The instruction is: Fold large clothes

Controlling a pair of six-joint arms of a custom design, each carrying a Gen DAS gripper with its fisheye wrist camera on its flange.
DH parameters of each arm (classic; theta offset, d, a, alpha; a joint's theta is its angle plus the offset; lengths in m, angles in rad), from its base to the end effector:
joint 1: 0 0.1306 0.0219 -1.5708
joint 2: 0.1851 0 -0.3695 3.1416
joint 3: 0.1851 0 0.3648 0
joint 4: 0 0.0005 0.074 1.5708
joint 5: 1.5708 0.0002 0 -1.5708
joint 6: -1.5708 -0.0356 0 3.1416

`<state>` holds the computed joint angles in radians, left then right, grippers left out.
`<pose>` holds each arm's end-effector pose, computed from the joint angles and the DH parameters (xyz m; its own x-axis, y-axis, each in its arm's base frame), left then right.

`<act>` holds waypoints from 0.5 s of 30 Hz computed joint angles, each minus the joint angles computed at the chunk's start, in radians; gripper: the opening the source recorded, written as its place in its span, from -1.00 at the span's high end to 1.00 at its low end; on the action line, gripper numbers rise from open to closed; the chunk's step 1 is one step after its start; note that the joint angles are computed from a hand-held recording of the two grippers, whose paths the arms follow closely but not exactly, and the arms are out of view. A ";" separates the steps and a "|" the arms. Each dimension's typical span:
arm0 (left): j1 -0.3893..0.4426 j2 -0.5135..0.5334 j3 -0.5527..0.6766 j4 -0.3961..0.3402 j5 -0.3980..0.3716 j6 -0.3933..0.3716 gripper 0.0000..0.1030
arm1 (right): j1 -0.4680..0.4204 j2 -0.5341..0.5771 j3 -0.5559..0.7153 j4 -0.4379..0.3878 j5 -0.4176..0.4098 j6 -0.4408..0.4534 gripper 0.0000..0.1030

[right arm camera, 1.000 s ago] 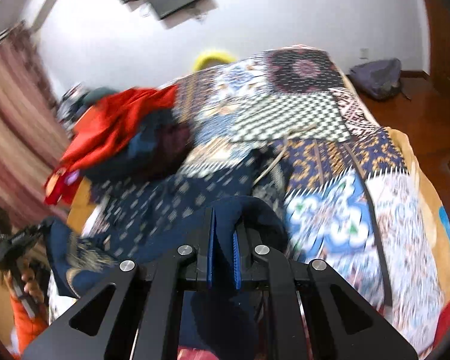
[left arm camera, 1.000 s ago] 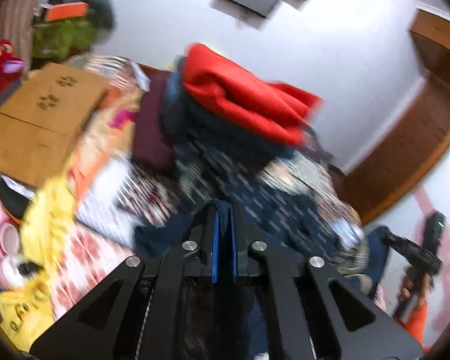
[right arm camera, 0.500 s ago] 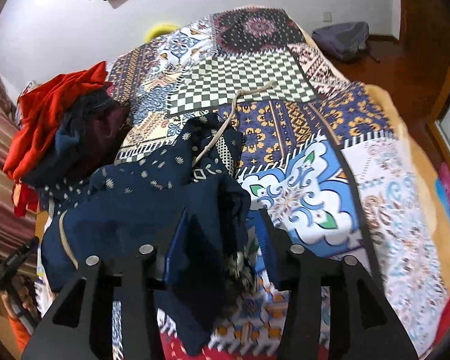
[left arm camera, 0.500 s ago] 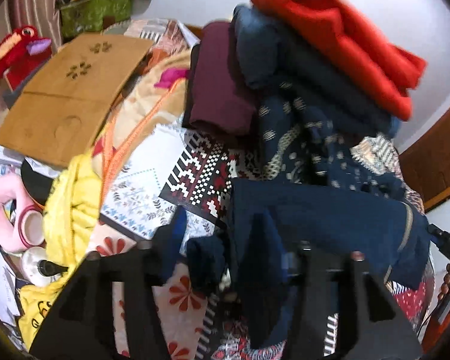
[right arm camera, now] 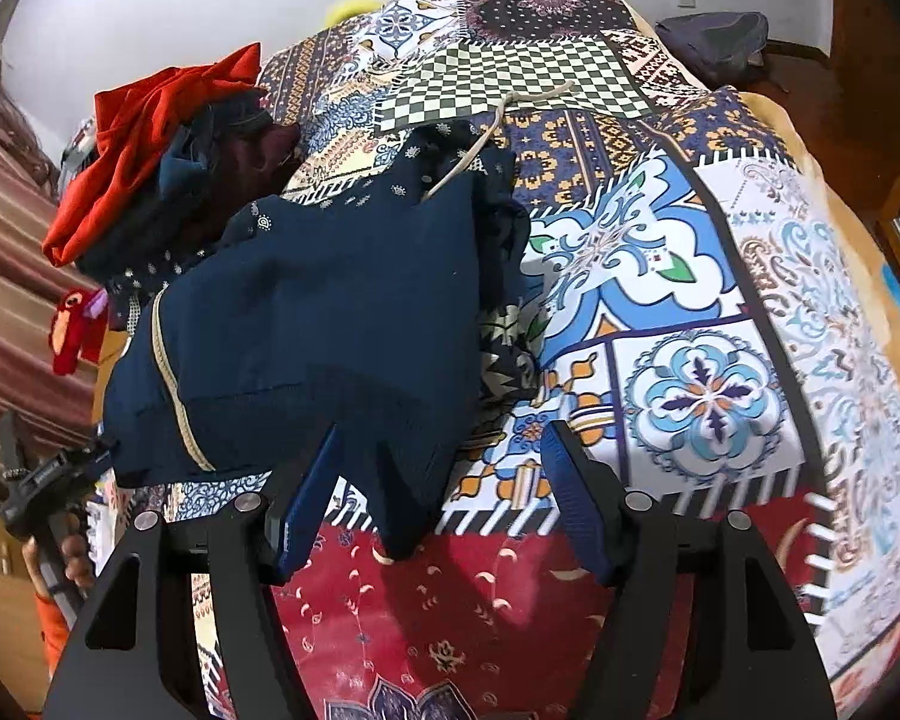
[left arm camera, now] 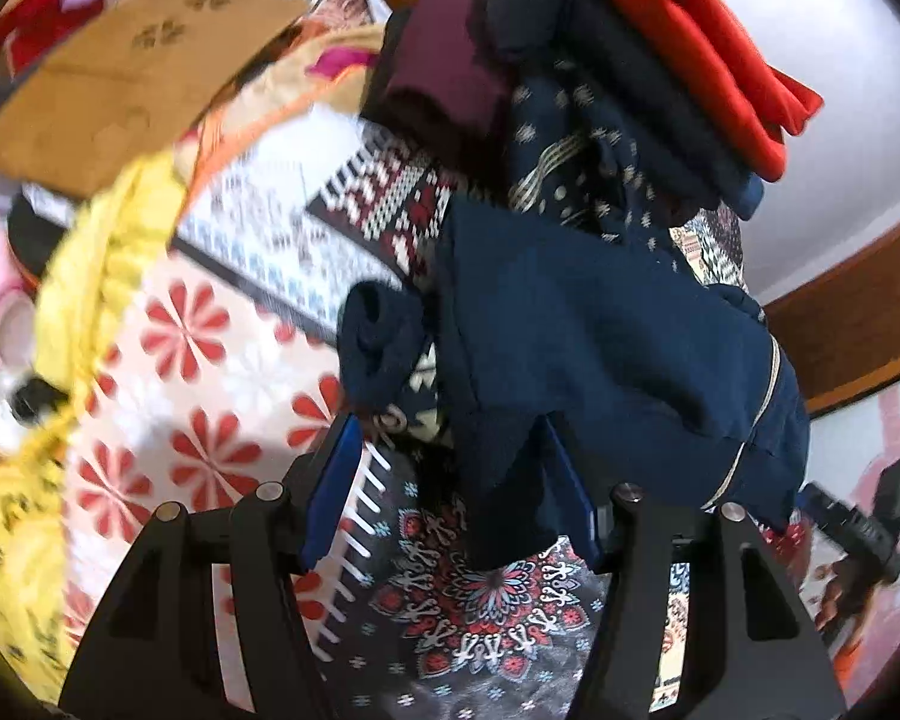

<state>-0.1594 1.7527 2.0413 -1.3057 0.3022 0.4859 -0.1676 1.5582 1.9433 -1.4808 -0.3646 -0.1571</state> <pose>0.5519 -0.1000 0.4874 -0.8855 -0.3092 -0.3467 -0.1216 0.8746 -0.4694 0.4677 -0.0668 0.5362 -0.8668 0.2949 -0.4022 0.1323 0.9135 0.3847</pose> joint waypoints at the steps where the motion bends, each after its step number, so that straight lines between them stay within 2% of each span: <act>1: 0.000 -0.001 -0.012 0.009 0.024 0.008 -0.17 | 0.002 0.006 0.005 -0.002 -0.024 0.005 -0.25; 3: -0.003 0.001 -0.024 0.015 0.075 0.008 -0.17 | 0.005 0.017 0.005 0.001 -0.070 0.006 -0.25; 5: -0.016 0.003 -0.025 0.016 0.082 -0.011 -0.17 | 0.024 0.026 0.006 0.010 -0.054 0.014 -0.19; 7: -0.026 0.004 -0.022 0.023 0.076 -0.019 -0.08 | 0.043 0.042 0.016 0.002 -0.017 0.028 0.22; 8: -0.031 0.005 -0.021 0.026 0.077 -0.022 0.07 | 0.042 0.045 0.017 -0.007 -0.030 0.033 0.37; 9: -0.034 0.010 -0.016 0.022 0.084 -0.026 0.16 | 0.040 0.053 0.022 -0.023 -0.056 0.038 0.73; 10: -0.039 0.015 -0.008 0.013 0.084 -0.034 0.42 | 0.039 0.054 0.016 -0.033 -0.100 0.050 0.88; 11: -0.043 0.021 0.003 0.001 0.072 -0.042 0.69 | 0.039 0.045 0.002 -0.019 -0.126 0.053 0.88; 12: -0.045 0.021 0.004 0.001 0.066 -0.046 0.81 | 0.040 0.037 -0.006 -0.012 -0.146 0.061 0.88; 13: -0.043 0.018 -0.001 0.010 0.071 -0.044 0.90 | 0.041 0.028 -0.010 -0.002 -0.175 0.063 0.88; 15: -0.036 0.011 0.000 0.020 0.097 -0.044 0.93 | 0.043 0.021 0.003 0.016 -0.213 0.061 0.89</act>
